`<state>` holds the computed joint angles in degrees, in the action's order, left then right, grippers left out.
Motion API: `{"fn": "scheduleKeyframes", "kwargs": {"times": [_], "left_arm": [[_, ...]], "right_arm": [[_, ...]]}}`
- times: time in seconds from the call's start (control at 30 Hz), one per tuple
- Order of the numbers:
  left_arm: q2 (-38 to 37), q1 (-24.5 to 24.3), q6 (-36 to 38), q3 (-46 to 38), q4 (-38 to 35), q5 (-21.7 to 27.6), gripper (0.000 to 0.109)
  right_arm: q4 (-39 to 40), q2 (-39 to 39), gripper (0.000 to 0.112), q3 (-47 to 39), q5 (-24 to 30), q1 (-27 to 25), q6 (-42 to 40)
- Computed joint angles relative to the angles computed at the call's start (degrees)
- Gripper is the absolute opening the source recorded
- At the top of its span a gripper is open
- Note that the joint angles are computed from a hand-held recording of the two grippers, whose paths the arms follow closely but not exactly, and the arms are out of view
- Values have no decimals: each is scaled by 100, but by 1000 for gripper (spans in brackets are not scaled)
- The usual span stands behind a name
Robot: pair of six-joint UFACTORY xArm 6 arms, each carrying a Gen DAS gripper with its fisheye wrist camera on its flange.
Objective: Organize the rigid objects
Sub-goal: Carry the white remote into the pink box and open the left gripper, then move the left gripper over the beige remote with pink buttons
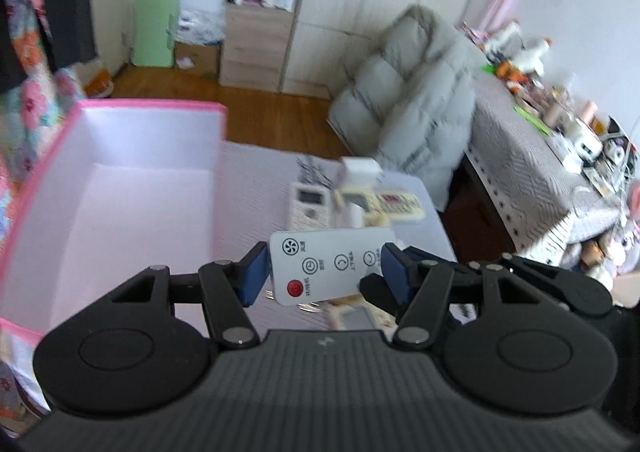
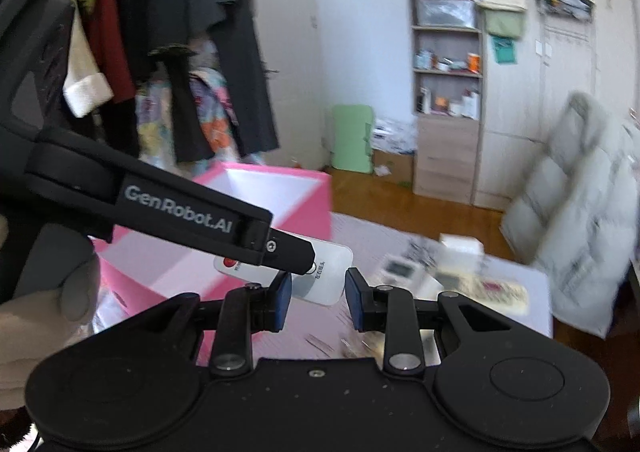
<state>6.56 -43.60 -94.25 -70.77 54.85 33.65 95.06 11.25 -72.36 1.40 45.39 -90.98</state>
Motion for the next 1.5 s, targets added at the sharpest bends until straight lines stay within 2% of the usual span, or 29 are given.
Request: {"fn": "scheduleKeyframes", "kwargs": {"times": [0.1,0.23,0.3,0.33,0.37,0.4,0.43,0.5,0.57,0.63,0.8,0.9,1.0,1.07,1.1,1.17,1.23,1.3,1.37,1.5], "left_arm": [[-506,65,-192,462,193,288,59],[-1036,380,-370,1048,129,309,59],[-1238,556,-439,1298,154,292,59],[-1321,752,-314,1448,25,-14,50],[-1340,1006,-107,1584,-228,-548,46],[-1332,1202,20,1672,-505,-841,46],[-1271,1336,136,1662,-639,-895,46],[-1140,1498,279,1590,-749,-832,46],[-1040,1609,359,1531,-859,-672,46],[-991,1566,266,1444,-653,-263,46],[-918,1407,915,1305,-857,-37,47],[-786,1086,1259,991,-812,251,50],[-610,773,1357,675,-539,221,55],[-511,621,1133,556,-283,150,62],[-462,550,1150,486,-346,245,62],[-324,395,1210,310,-446,424,62],[-180,271,1413,139,-480,431,62],[-8,150,1581,-52,-500,430,62],[234,29,1615,-290,-553,437,62],[742,-70,1907,-737,-1040,179,62]], "right_arm": [[-1000,295,35,-312,341,56,966],[-2005,869,35,-936,600,189,1764],[-2678,1244,35,-1389,970,165,2431],[-2941,1478,31,-1699,1210,138,2724],[-3043,1623,28,-1942,1523,102,2884],[-3352,1851,32,-2266,1800,91,3283],[-3901,2054,32,-2526,1837,108,3788],[-4713,2531,30,-3102,1897,127,4355],[-5032,2947,27,-3682,2209,58,4850],[-5059,3051,27,-3820,2325,-1,5079],[-4275,2157,29,-2611,2053,-85,4308],[-4054,1562,31,-2035,2185,-253,4106],[-4511,936,35,-1367,2222,-431,4554],[-5487,636,37,-930,1971,-502,5371],[-6012,439,37,-598,1742,-533,5772],[-6448,155,41,-132,1572,-633,6057],[-6426,-62,43,192,1629,-763,6147],[-6079,-211,50,457,1748,-872,5944],[-5949,-292,64,702,1744,-924,5882],[-6102,-354,67,1208,1395,-888,6075]]}}
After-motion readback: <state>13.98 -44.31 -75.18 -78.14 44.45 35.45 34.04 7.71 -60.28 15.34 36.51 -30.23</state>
